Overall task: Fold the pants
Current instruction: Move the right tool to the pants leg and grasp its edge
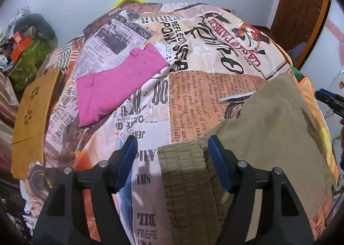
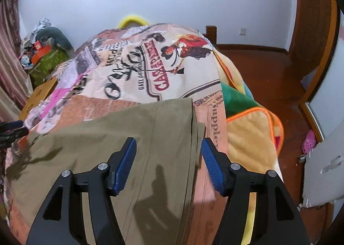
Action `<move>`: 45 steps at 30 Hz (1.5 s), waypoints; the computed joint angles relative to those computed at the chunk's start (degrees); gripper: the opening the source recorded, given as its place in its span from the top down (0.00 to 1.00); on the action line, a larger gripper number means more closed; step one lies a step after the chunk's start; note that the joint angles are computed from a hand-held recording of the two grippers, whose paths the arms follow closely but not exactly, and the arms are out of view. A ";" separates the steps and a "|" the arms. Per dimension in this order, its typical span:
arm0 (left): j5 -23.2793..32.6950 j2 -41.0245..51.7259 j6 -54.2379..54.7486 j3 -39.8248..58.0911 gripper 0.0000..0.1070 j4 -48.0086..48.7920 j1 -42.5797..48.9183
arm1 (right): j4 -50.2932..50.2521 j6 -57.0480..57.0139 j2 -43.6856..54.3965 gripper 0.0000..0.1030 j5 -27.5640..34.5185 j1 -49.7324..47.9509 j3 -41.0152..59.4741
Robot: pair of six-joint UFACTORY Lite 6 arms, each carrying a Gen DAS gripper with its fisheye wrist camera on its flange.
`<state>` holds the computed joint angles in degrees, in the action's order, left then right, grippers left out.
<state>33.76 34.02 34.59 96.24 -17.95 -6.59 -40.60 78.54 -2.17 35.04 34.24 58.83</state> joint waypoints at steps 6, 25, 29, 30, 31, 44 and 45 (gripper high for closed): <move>-2.66 4.13 -6.38 1.63 0.25 7.94 -1.73 | 4.82 -8.78 8.41 0.43 -8.78 -9.55 3.23; -14.22 5.55 -24.74 -4.37 0.18 20.78 -2.62 | 1.99 -11.38 23.72 0.92 -6.55 -9.20 10.71; -10.53 6.71 -17.78 -1.64 0.18 14.17 -1.45 | 7.19 -16.29 23.65 0.92 -4.03 -9.84 12.95; -10.30 6.22 -17.18 -2.06 0.19 13.70 -1.45 | 8.66 -17.80 23.36 0.91 -3.33 -9.90 13.34; -9.75 5.64 -16.40 -2.32 0.19 13.16 -1.35 | 10.64 -19.88 23.12 0.91 -2.15 -10.00 14.24; -4.41 -5.99 -2.23 -6.46 0.19 0.86 -1.59 | 13.96 -21.42 14.90 0.58 0.24 0.33 21.74; -3.88 -5.81 -1.75 -6.13 0.19 0.44 -1.97 | 15.20 -22.32 16.46 0.57 -0.10 0.74 23.73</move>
